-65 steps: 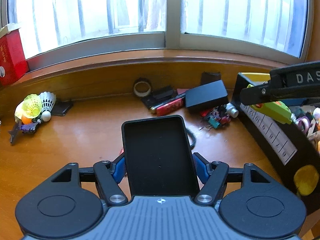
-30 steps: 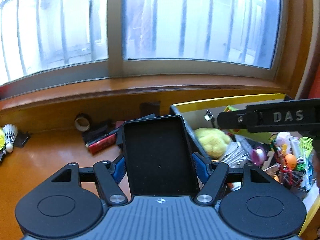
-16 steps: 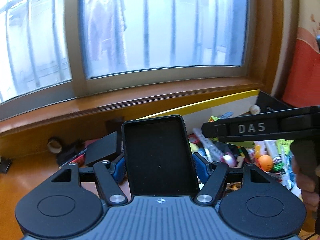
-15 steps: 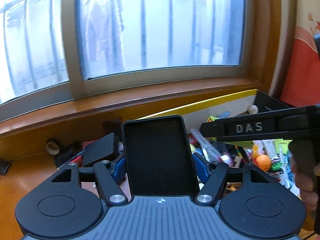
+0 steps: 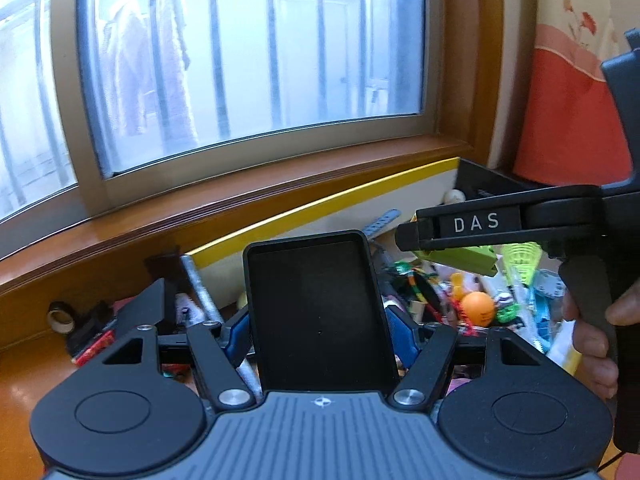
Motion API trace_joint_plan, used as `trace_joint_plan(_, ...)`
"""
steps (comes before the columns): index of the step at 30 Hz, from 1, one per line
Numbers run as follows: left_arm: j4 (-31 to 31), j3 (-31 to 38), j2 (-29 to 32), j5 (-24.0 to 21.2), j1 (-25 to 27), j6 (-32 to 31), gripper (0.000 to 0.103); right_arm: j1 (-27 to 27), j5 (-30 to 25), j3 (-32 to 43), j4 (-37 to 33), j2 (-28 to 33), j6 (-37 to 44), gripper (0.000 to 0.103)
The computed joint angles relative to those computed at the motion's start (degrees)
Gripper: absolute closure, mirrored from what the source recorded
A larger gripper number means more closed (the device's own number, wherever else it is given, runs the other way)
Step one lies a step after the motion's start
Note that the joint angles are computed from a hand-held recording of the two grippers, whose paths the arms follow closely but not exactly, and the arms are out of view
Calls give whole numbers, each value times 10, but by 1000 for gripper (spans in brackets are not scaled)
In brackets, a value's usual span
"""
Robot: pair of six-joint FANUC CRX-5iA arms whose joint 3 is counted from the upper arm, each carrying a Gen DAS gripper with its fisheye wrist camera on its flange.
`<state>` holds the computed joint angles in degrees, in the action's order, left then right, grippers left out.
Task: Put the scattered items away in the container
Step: 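Lower the green cutter and black tray into the box with both grippers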
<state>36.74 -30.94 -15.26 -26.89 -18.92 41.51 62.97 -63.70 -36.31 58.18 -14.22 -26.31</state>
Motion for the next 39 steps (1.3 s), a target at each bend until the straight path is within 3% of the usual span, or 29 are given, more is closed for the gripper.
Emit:
trace_joint_plan(3,9,-3,1,-4,-9,-18,33,8,-23,-12,-1,-11,-25,31)
trace_joint_plan(15,-35,19,25,-32,-39,8,33,17,-59,-52,-26,-39,-89,31)
trace_joint_plan(27,-6,-16,7,-20,-26,23,33,-20,-73,-22,-67,-11,0,31)
trace_joint_plan(39,28,-23,6,-44,-10,-5,33,-26,-61,-8,-88,6,8,31)
